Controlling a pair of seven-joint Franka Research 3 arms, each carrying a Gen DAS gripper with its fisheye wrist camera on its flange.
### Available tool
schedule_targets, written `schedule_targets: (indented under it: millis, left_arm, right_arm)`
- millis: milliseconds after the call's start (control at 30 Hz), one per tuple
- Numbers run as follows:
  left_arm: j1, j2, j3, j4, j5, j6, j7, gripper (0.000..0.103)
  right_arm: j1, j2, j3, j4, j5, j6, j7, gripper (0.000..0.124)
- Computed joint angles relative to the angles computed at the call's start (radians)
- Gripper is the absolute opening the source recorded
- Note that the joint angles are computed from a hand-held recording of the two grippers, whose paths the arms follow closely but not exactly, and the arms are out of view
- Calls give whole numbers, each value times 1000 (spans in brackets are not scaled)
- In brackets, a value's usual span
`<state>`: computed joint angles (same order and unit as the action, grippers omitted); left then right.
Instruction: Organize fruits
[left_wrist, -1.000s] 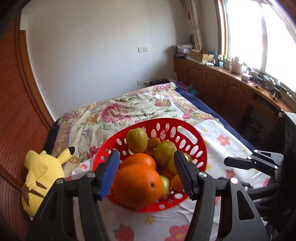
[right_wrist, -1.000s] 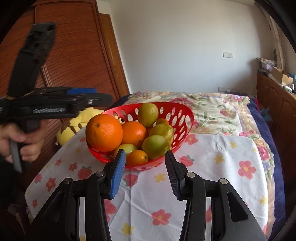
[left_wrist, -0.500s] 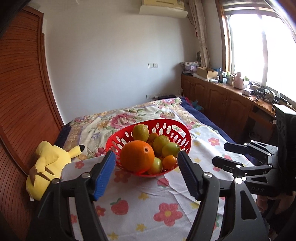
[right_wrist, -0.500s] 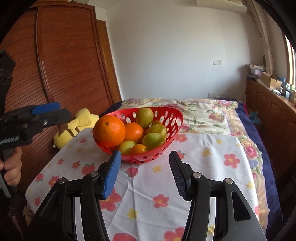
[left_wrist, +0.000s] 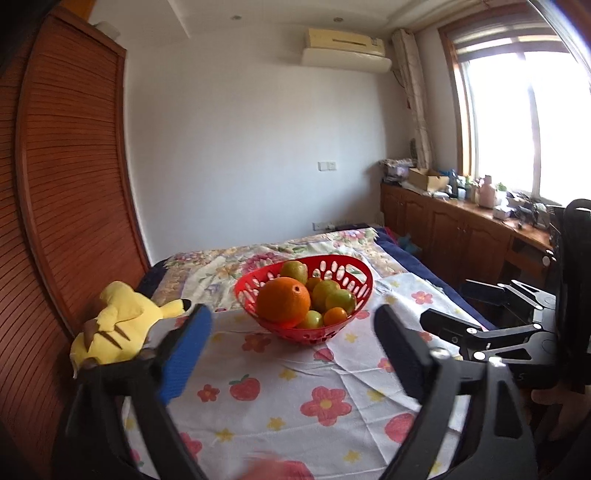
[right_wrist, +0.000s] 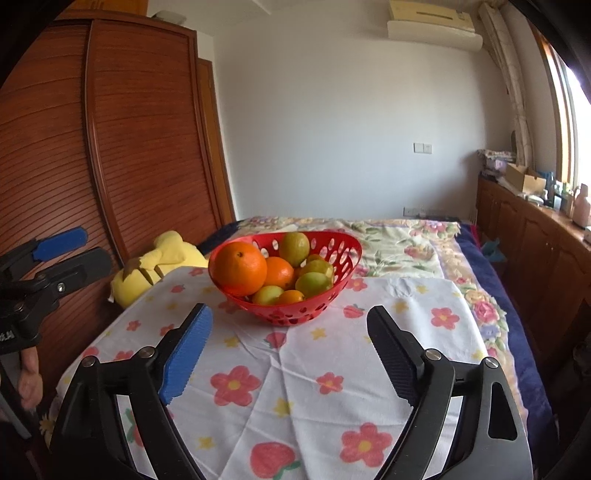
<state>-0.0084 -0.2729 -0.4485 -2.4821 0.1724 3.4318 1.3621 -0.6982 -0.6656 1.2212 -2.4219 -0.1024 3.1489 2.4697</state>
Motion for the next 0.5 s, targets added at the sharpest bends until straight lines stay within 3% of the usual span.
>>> schedule_targets:
  millis: [133,300,500]
  left_arm:
    - [-90,-39,103,-51,32,26,-56,96]
    - [-47,-100,67,-105,24,37,-66,96]
    - [-77,-146,116,-145,58,25,-98,96]
  right_arm:
    - [37,-52,-17,-11,9,-22,21,90]
    - [91,-121,-47,-34,13,-48,55,94]
    - [138,-197,-72,-41,-2,-103,96,102]
